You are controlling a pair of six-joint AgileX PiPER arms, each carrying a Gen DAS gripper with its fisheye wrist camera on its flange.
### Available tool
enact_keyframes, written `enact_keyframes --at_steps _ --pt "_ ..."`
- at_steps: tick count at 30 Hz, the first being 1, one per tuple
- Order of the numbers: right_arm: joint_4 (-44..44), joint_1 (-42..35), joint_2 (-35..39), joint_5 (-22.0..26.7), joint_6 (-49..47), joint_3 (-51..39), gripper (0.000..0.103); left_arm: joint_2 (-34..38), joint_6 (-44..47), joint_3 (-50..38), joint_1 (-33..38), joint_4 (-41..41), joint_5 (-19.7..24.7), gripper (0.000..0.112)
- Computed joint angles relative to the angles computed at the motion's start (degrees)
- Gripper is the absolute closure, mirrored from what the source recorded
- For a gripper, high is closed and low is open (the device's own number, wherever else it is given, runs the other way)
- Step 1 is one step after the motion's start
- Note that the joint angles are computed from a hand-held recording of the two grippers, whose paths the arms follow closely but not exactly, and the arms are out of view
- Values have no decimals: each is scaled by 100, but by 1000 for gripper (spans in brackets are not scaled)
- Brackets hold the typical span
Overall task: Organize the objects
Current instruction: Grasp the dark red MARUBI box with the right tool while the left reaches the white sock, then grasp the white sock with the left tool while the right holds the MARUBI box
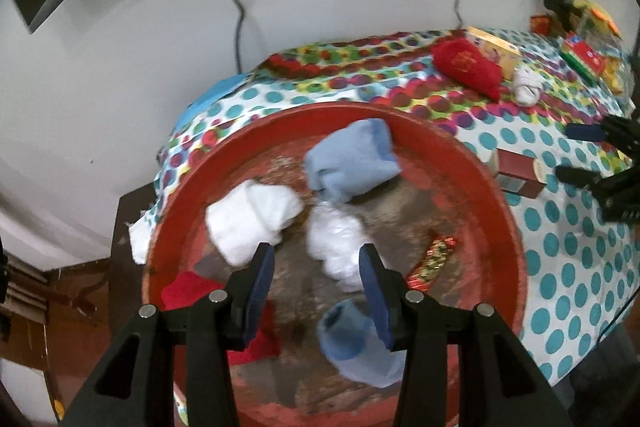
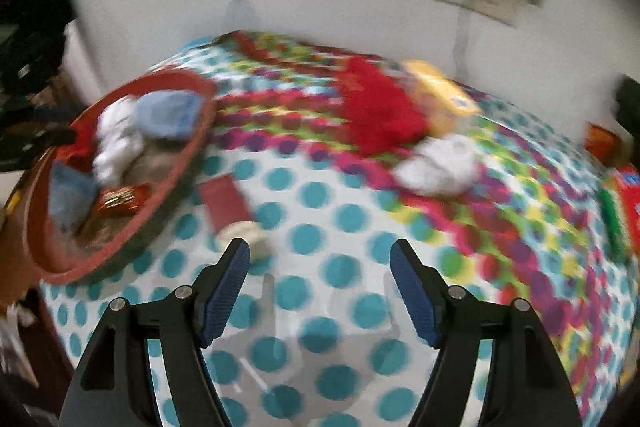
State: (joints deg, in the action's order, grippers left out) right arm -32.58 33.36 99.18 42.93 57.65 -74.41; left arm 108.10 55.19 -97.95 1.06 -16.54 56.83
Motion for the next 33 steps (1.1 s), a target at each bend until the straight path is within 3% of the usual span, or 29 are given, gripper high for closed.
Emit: enact_keyframes --at_steps 8,11,13,16,19,25,33 --pt "655 -53 846 -220 -1515 -892 33 -30 -272 324 -445 372 -183 67" --pt "920 -131 993 -395 -1865 -954 45 76 -570 213 -554 430 -14 67" --pt "983 -152 1074 -492 -1957 -955 64 138 -789 144 -679 489 85 67" --pt "902 -152 1059 -725 -1902 -811 75 112 -1143 195 -1017 806 -20 67" --pt "696 -135 929 -794 -1614 -610 75 135 -1408 69 -1414 878 46 67" --pt "-58 -368 -84 -938 -686 755 75 254 -1676 -182 -2417 735 178 67" --pt "-233 -1539 -1620 -980 -180 2585 75 808 -2214 -670 -3719 781 44 67"
